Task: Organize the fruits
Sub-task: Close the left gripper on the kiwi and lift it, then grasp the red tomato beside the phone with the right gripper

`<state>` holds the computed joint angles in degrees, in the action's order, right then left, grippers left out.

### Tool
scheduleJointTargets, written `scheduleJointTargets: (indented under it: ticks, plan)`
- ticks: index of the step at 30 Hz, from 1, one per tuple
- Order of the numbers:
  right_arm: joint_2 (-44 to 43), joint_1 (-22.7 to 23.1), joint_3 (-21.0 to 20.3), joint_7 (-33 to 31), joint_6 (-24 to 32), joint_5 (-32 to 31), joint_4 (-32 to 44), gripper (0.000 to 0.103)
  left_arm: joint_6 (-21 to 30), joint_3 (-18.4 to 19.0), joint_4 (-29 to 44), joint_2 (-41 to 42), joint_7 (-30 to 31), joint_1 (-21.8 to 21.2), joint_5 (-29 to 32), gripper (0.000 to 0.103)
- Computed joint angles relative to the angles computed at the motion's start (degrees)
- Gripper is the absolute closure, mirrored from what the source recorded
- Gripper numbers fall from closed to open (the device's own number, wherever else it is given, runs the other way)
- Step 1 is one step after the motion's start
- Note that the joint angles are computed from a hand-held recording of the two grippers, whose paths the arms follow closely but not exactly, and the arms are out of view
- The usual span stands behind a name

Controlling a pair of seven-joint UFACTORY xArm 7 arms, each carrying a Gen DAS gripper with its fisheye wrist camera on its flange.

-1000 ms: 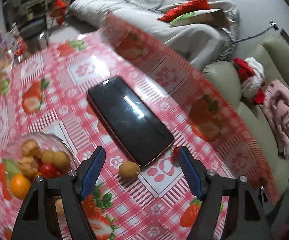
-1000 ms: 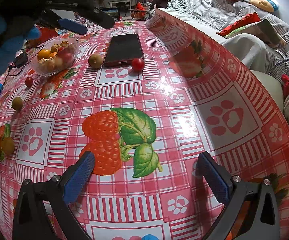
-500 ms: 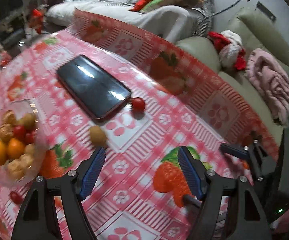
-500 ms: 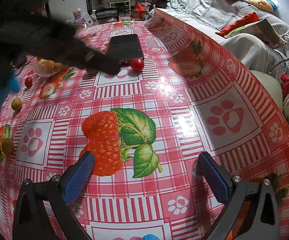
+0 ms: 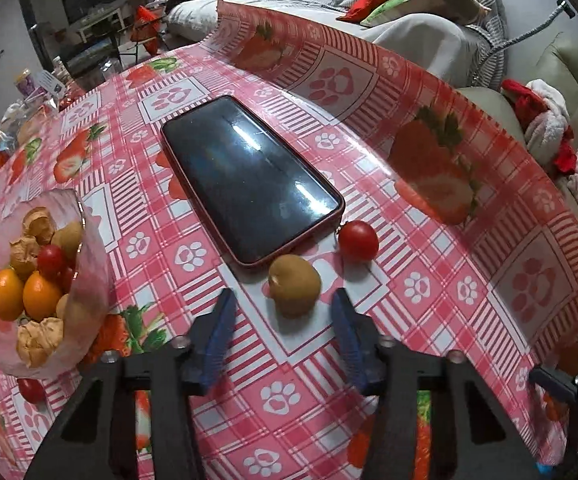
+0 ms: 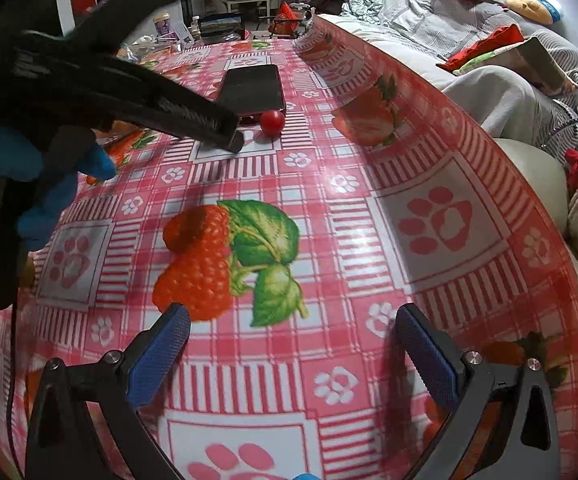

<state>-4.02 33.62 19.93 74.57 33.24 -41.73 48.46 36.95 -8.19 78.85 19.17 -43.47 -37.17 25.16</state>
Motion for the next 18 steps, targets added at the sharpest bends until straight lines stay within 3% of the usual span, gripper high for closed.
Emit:
scheduleJointTargets:
  ticks: [6, 9, 13, 18]
  plan:
    - [0.03, 0.23, 0.09, -0.25, 0.43, -0.04, 0.15, 0.000, 1.02, 0.92, 1.85, 1.23, -3.31, -1.49, 2.09, 0.057]
    - [-0.11, 0.24, 0.10, -0.19, 0.49, -0.11, -0.01, 0.000, 1.39, 1.15, 2.28, 1.37, -5.62, -1.87, 2.46, 0.072]
    - [-0.09, 0.16, 0.09, -0.19, 0.36, -0.17, 0.00, 0.000, 1.15, 1.28, 1.88, 1.12, -8.53, -2.06, 2.98, 0.073]
    - [-0.15, 0.17, 0.13, -0.35, 0.47, 0.02, -0.02, 0.000, 0.01, 0.59, -3.58, -2.86, -9.71, -1.53, 4.08, 0.073]
